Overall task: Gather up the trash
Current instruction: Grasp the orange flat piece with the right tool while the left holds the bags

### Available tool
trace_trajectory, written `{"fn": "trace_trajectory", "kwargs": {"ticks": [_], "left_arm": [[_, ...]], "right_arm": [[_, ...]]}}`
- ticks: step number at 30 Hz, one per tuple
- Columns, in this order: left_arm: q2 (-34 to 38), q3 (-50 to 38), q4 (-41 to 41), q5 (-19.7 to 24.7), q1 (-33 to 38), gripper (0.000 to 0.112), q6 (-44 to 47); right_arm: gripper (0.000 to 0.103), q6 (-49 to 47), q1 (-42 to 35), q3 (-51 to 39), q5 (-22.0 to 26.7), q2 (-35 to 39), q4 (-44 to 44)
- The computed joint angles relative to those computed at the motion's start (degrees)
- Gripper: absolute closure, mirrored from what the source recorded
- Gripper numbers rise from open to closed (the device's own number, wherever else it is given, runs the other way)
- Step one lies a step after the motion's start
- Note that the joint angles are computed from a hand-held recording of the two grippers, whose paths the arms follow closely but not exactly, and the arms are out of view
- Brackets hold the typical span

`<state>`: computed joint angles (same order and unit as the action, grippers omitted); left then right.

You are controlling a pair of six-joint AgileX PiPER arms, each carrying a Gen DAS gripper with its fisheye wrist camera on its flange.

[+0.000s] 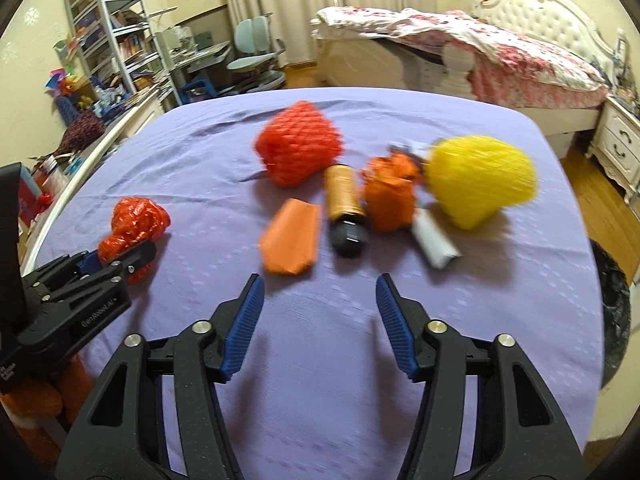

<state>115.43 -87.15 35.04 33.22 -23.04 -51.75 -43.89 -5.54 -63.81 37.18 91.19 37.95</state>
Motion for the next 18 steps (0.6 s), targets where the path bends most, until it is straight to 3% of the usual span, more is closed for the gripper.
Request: {"fn": "trace_trajectory", "kwargs": {"ticks": [9, 18], "left_arm": [[0.1, 0.1, -3.0, -1.9, 2.7, 0.072, 2.9], [0.5, -0.4, -5.1, -2.9, 3.5, 0.072, 4.9]], "right_arm": [[0.054, 13.7, 7.7, -5.4, -1.7, 4.8, -10.6], [0.054, 18.8, 9.1, -8.8, -2.9, 8.0, -14.8]]}}
